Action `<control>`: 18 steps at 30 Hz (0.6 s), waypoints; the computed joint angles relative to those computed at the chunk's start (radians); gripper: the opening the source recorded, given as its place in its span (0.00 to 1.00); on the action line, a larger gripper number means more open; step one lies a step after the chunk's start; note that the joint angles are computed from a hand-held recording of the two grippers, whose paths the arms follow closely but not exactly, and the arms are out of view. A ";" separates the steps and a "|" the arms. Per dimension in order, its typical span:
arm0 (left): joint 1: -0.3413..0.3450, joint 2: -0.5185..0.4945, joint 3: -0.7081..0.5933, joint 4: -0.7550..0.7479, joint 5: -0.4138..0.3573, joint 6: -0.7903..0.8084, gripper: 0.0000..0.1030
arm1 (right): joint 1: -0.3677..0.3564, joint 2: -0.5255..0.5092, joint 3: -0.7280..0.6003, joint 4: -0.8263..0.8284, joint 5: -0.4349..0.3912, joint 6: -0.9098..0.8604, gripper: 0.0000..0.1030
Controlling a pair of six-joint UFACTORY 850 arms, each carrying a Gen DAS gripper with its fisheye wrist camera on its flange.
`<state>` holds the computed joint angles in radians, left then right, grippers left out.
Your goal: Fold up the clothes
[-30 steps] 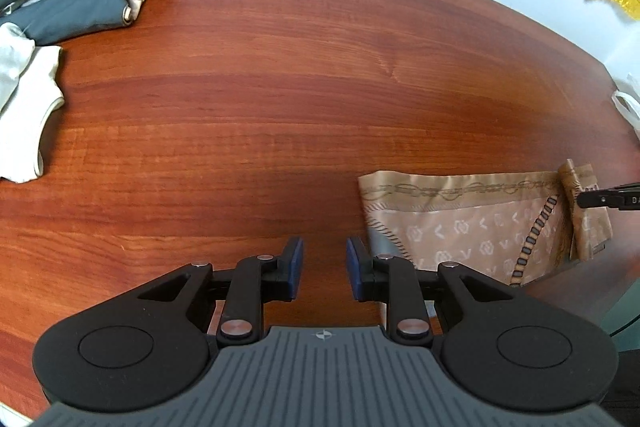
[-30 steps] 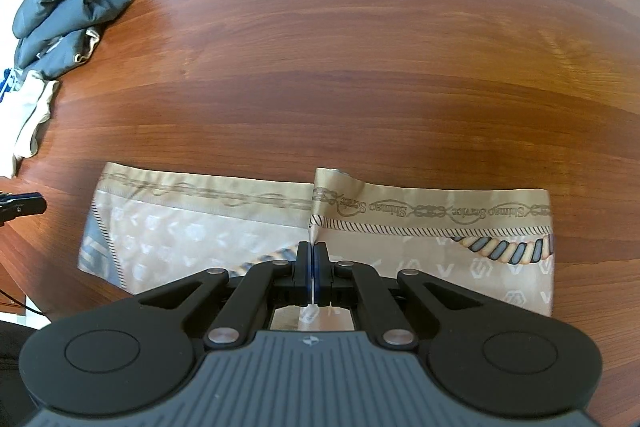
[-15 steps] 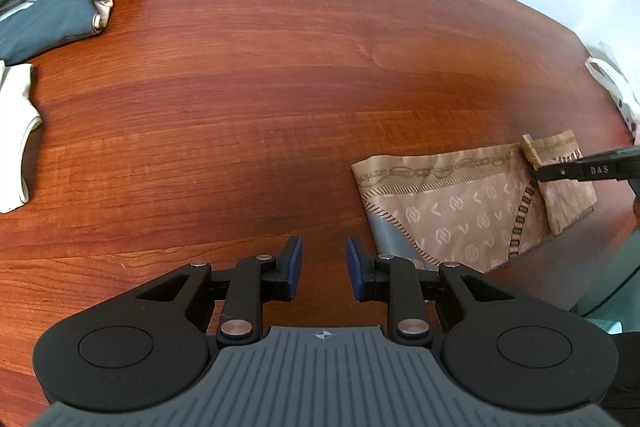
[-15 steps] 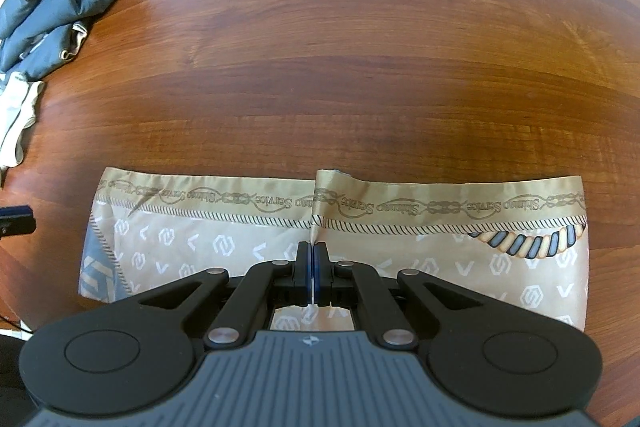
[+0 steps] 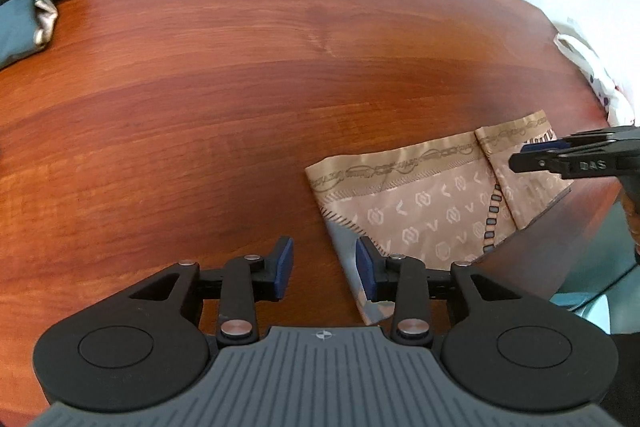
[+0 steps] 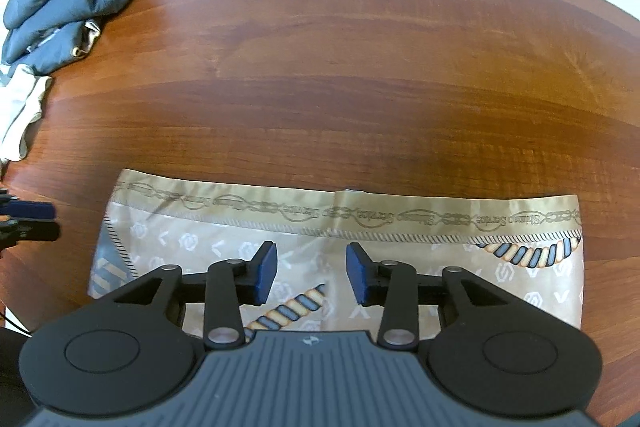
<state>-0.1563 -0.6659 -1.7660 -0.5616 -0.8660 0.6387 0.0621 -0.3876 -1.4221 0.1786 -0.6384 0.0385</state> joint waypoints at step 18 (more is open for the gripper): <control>-0.039 -0.304 -0.458 0.136 -0.276 0.031 0.37 | 0.164 0.005 -0.010 0.069 0.037 -0.037 0.46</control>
<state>-0.1955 -0.9698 -2.2240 -0.4257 -1.1421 0.6694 0.2256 -0.3824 -1.4320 0.2476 -0.6017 0.0014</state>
